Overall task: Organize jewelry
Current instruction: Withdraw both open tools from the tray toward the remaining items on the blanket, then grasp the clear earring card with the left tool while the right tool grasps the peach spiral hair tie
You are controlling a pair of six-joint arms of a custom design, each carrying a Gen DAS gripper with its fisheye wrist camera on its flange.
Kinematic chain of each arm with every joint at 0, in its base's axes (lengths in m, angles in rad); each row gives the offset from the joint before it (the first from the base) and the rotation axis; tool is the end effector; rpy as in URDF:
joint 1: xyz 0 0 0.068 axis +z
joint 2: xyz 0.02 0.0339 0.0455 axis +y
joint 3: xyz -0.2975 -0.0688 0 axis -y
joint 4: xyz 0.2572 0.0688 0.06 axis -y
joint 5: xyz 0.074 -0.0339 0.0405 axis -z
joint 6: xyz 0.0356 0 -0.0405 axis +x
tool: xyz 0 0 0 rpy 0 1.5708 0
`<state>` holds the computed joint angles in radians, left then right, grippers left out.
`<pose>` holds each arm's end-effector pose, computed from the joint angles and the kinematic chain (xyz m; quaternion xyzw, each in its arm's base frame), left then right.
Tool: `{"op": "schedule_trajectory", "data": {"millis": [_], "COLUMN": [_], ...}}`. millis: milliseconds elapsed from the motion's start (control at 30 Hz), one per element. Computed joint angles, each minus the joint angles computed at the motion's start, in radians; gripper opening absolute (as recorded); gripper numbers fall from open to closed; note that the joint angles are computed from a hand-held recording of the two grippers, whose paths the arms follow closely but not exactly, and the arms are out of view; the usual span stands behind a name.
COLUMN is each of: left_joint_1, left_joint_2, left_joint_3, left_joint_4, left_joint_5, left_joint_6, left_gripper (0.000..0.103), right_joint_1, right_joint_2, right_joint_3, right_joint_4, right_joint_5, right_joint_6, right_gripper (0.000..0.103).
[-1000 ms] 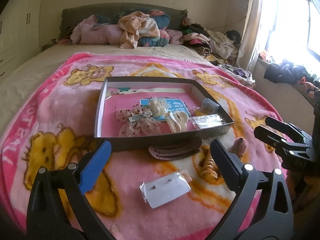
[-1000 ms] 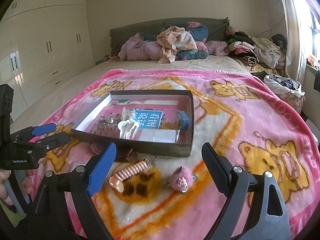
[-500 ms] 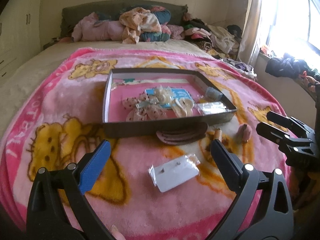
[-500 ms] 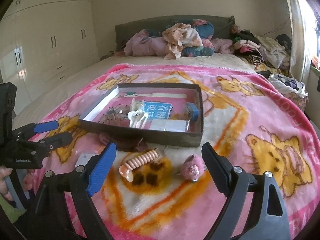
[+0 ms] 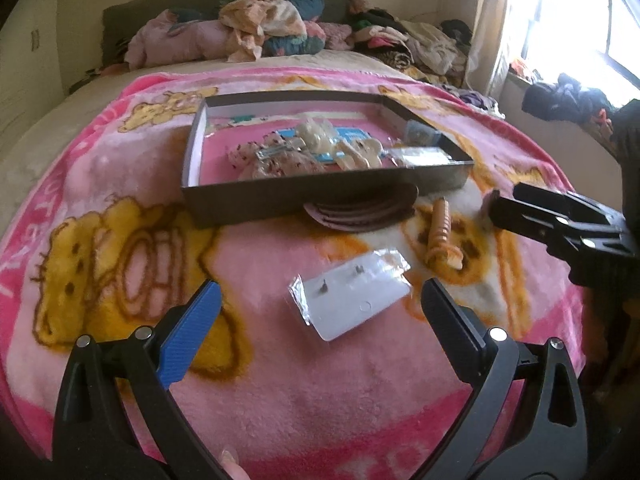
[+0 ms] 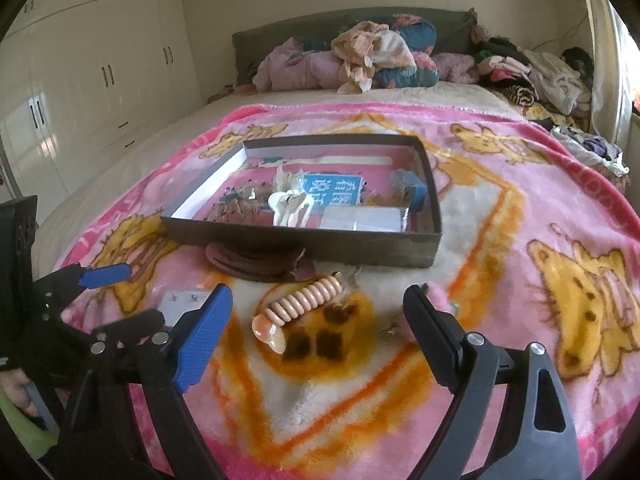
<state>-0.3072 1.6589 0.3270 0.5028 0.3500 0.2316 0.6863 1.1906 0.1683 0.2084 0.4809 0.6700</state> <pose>0.2231 -0.0836 0.0949 0.3051 0.8679 -0.1756 0.3505 0.1399 0.0933 0.1248 0.0806 0.9032 0.0528 0.4183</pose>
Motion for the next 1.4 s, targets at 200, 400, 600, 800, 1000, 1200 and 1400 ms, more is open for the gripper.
{"op": "schedule_trajectory", "data": {"millis": [200, 400, 600, 800, 1000, 1200, 1400], "left_joint_1": [-0.019, -0.043, -0.056, -0.063, -0.094, -0.104, -0.097], "left_joint_2": [0.069, 0.121, 0.163, 0.186, 0.203, 0.193, 0.168], "left_joint_3": [0.017, 0.026, 0.047, 0.076, 0.094, 0.088, 0.080], "left_joint_4": [0.034, 0.080, 0.098, 0.079, 0.072, 0.063, 0.044], "left_joint_5": [-0.006, -0.010, -0.007, 0.014, -0.006, -0.016, -0.001], "left_joint_6": [0.032, 0.063, 0.079, 0.087, 0.093, 0.111, 0.091], "left_gripper": [0.091, 0.091, 0.091, 0.091, 0.069, 0.067, 0.066], "right_joint_1": [-0.031, -0.074, -0.089, -0.115, -0.111, -0.107, -0.084], "right_joint_2": [0.136, 0.261, 0.377, 0.416, 0.360, 0.317, 0.245], "right_joint_3": [0.029, 0.075, 0.128, 0.120, 0.084, 0.055, 0.033], "right_joint_4": [0.077, 0.141, 0.163, 0.189, 0.171, 0.173, 0.148], "right_joint_5": [-0.061, -0.116, -0.135, -0.137, -0.119, -0.123, -0.105], "right_joint_6": [-0.018, -0.021, -0.015, -0.003, -0.012, -0.002, 0.014], "right_gripper": [0.081, 0.077, 0.067, 0.041, 0.021, 0.017, 0.017]}}
